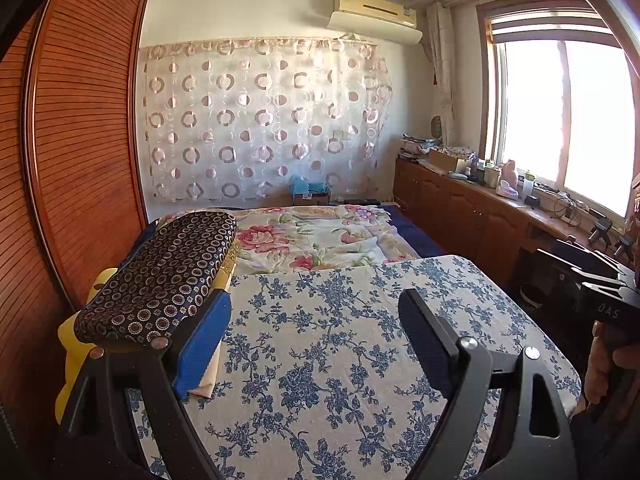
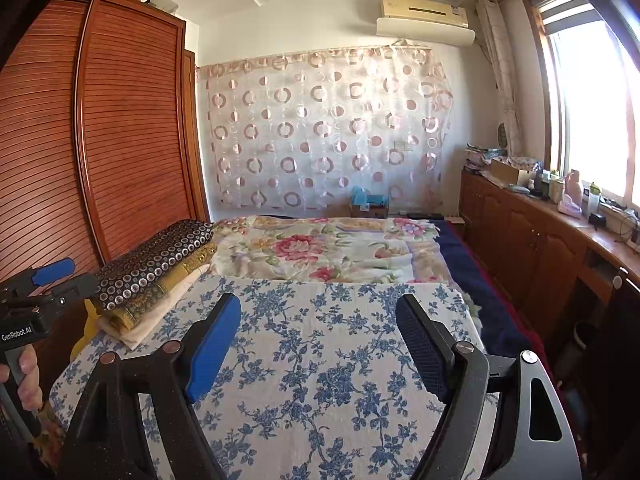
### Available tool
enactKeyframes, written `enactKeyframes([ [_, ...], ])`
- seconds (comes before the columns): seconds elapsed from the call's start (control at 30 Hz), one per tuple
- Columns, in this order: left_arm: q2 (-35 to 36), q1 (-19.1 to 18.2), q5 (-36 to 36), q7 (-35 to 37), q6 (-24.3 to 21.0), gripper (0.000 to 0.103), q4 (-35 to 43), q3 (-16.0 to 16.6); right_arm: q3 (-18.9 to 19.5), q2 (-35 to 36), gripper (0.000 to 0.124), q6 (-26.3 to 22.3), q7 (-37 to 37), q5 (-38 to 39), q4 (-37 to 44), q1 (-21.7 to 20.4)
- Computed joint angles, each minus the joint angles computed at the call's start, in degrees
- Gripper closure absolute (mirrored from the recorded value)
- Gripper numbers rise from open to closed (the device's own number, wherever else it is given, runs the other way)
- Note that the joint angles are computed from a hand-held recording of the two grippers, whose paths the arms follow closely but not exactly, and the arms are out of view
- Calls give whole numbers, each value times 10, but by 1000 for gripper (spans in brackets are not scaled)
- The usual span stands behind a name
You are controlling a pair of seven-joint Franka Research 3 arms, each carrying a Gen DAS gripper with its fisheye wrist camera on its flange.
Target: Fold small clothes
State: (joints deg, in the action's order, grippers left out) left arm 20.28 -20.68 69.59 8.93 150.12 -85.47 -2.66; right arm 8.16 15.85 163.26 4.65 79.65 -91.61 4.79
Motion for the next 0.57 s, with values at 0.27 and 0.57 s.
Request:
enactKeyframes([
  [0.27,0,0,2,-2,1,17,-2,1,0,-4,43,3,-24,24,-8,1],
  [0.57,-1,-1,1,-1,0,17,-1,0,-2,-5,43,5,-26,29,-10,4],
])
